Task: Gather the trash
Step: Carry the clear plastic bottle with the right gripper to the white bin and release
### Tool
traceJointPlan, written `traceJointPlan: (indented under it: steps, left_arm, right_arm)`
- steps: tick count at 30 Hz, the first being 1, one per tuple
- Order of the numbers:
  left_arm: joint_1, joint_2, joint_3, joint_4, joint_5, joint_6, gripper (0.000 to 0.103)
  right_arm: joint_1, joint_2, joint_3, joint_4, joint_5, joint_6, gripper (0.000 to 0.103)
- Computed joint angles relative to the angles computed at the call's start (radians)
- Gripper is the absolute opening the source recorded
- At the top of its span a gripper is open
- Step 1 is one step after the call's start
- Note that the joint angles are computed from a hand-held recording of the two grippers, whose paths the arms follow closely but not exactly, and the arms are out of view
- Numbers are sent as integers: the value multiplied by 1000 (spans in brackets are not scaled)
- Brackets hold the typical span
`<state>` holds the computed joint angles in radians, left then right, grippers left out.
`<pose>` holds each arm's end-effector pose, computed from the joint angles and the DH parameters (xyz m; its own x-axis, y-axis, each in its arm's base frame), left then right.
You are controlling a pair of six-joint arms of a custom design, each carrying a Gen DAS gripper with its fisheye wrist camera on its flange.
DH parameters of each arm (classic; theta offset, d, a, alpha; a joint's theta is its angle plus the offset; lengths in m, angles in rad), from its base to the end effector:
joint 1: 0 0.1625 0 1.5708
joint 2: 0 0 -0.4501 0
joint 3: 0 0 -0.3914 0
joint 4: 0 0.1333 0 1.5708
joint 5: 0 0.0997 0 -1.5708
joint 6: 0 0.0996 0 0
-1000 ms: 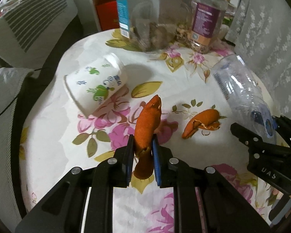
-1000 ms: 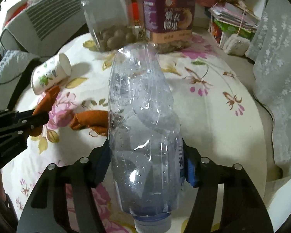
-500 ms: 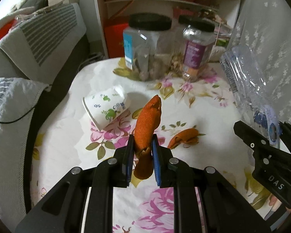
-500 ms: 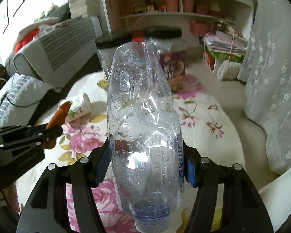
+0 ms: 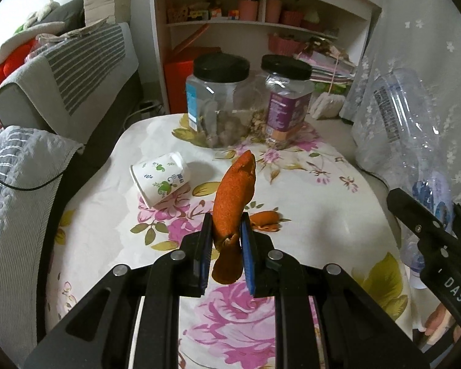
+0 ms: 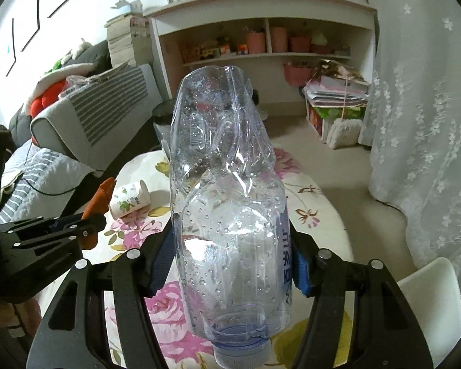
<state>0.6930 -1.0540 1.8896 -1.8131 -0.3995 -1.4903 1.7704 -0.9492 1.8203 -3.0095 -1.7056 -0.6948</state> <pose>-0.2762 -0.5219 0.1757 -0.6239 -0.4774 -0.6187 0.1986 0.6688 -0.7164 0.2467 -0.6146 0.1994 -0.6501 -0.6257 0.4312 -0.7594 0.5544 -0.3404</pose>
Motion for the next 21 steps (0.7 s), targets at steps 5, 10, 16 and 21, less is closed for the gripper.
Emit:
traceJointPlan:
  steps: [5,10,16,21]
  left_arm:
    - [-21,26,-21,7,7,3,18]
    - [-36,54,-41,-12,13,30,18]
    - [-48,88,-56,-59,19,76,18]
    - [-52,120,-71,-107,21,124,18]
  right_arm:
    - [-11,-36,22,-18,17,-3,60]
    - [-22,-63,36,-37,24,-3,60]
    - [-43,-93,43,-51,24,6,60]
    - [-60,-117,48,-66,24,12,60]
